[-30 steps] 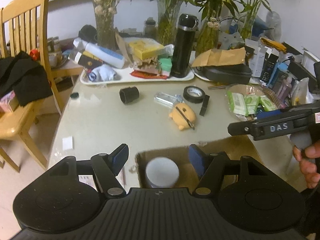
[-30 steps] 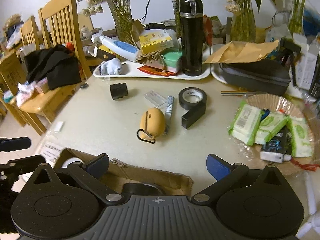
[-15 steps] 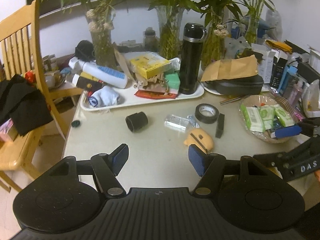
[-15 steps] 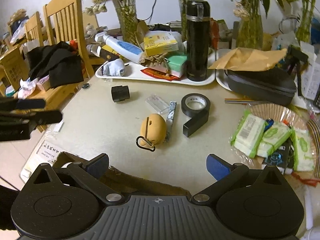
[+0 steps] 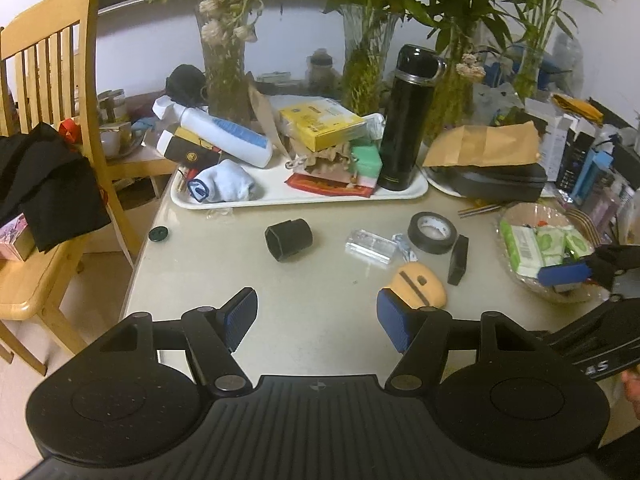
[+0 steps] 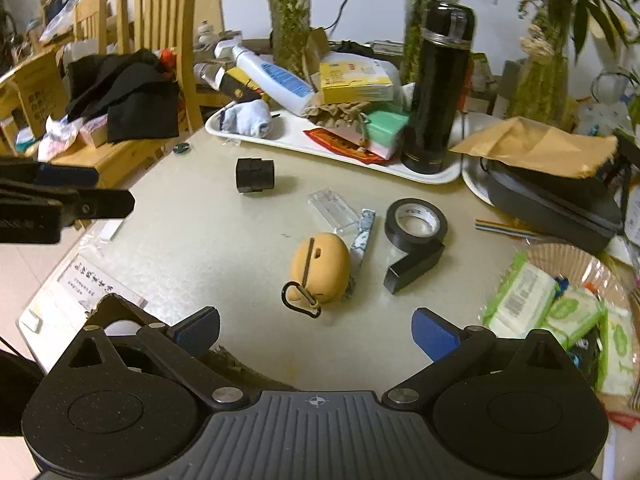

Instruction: Organize rigid objects

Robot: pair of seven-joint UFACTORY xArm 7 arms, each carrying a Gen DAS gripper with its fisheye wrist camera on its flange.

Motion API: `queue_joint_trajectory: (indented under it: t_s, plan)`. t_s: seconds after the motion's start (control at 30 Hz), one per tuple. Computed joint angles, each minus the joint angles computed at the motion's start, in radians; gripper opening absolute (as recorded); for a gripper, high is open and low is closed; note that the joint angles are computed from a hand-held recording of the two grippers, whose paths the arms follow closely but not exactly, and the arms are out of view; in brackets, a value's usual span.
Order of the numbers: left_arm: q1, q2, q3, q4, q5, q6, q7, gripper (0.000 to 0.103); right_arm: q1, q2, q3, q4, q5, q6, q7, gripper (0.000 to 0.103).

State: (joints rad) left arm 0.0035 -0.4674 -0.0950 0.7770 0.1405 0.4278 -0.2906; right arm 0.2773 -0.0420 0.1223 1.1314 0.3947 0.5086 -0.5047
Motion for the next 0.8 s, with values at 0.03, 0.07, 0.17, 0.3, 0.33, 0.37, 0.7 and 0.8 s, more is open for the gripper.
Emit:
queue_joint_trajectory:
  t_s: [0.03, 0.07, 0.17, 0.3, 0.33, 0.37, 0.7, 0.8]
  plan:
    - [0.005, -0.001, -0.003, 0.000, 0.007, 0.000, -0.002, 0.066, 0.001, 0.008, 0.003, 0.005, -0.019, -0.005, 0.009, 0.097]
    - [0.011, 0.003, -0.008, 0.003, 0.016, 0.002, -0.005, 0.066, 0.003, 0.019, 0.007, 0.012, -0.037, -0.007, 0.015, 0.096]
    - [0.038, 0.006, -0.033, 0.011, 0.058, 0.019, -0.035, 0.066, 0.003, 0.049, 0.013, 0.036, -0.077, -0.006, 0.036, 0.095]
    - [0.027, 0.009, -0.023, 0.023, 0.057, 0.034, -0.045, 0.066, 0.006, 0.094, 0.021, 0.073, -0.155, -0.016, 0.075, 0.091]
    - [0.023, 0.009, -0.020, 0.027, 0.055, 0.036, -0.044, 0.066, 0.007, 0.105, 0.023, 0.083, -0.173, -0.016, 0.087, 0.089]
    - [0.020, 0.009, -0.016, 0.028, 0.052, 0.034, -0.043, 0.066, 0.010, 0.118, 0.024, 0.097, -0.195, -0.014, 0.104, 0.089]
    - [0.023, 0.017, -0.003, 0.057, 0.032, 0.091, -0.057, 0.066, 0.064, 0.244, 0.010, 0.218, -0.482, 0.034, 0.313, 0.081]
    - [0.039, 0.015, -0.007, 0.063, 0.049, 0.109, -0.082, 0.066, 0.081, 0.284, 0.003, 0.258, -0.535, 0.055, 0.352, 0.078]
